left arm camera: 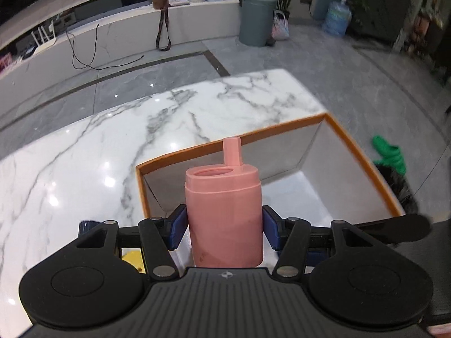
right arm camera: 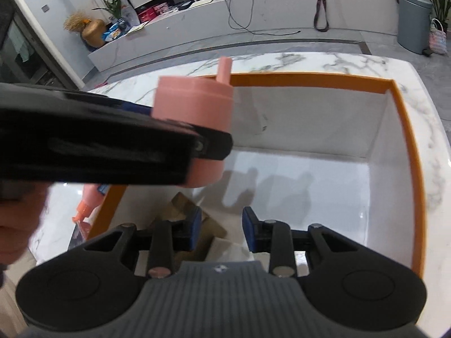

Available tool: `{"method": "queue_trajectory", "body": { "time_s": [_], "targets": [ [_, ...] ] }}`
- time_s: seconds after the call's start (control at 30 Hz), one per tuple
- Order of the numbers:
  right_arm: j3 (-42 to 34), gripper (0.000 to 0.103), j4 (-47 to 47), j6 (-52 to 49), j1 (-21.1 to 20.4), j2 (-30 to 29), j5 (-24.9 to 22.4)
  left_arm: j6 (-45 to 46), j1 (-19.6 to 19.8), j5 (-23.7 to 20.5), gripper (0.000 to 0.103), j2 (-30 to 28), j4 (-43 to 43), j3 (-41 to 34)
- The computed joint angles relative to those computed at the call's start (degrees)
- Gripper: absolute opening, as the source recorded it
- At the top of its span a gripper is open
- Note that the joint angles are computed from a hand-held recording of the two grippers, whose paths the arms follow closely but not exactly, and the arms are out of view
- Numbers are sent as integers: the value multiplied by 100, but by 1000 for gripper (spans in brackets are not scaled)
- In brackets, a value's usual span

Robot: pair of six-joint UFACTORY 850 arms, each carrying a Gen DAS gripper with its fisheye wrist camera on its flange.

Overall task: Organize rigid objects
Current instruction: 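Open the right tool to release the brown cube while the left tool holds the pink cup above the box, then lower the pink straw cup into the box and open the left tool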

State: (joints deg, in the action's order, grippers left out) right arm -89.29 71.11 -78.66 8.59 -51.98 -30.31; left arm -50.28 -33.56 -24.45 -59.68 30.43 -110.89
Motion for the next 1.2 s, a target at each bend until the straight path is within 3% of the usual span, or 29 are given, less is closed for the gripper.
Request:
{"method": "queue_trajectory", "body": {
  "time_s": [0.13, 0.27, 0.4, 0.53, 0.7, 0.8, 0.9, 0.97, 1.07, 1.2],
  "targets": [
    [-135, 32, -36, 97, -41, -133, -21, 399, 10, -299, 64, -234, -301, -314],
    [-259, 32, 11, 246, -29, -245, -93, 629, 4, -316, 64, -238, -389, -280],
    [-315, 33, 132, 182, -24, -296, -173, 509, -18, -319, 64, -176, -267, -193],
    [-294, 33, 476, -131, -14, -306, -208, 105, 23, 71, 62, -52, -21, 18],
    [-411, 33, 268, 139, 60, -362, 45, -109, 43, -69, 59, -59, 88, -23],
    [-516, 36, 53, 585, 1, -429, -119, -810, 49, 136, 59, 214, 675, 382],
    [-635, 54, -68, 1181, -24, -508, -147, -2185, 38, 293, 58, 547, 1827, 855],
    [-739, 54, -94, 1375, -11, -577, -178, -3237, 43, 356, 58, 759, 2622, 1154],
    [-971, 54, -175, 1551, 45, -721, -254, -3831, 60, 262, 58, 950, 2990, 1393],
    [-1259, 48, -395, 1557, 141, -894, -305, -2689, 195, 353, 55, 992, 1701, 1426]
  ]
}}
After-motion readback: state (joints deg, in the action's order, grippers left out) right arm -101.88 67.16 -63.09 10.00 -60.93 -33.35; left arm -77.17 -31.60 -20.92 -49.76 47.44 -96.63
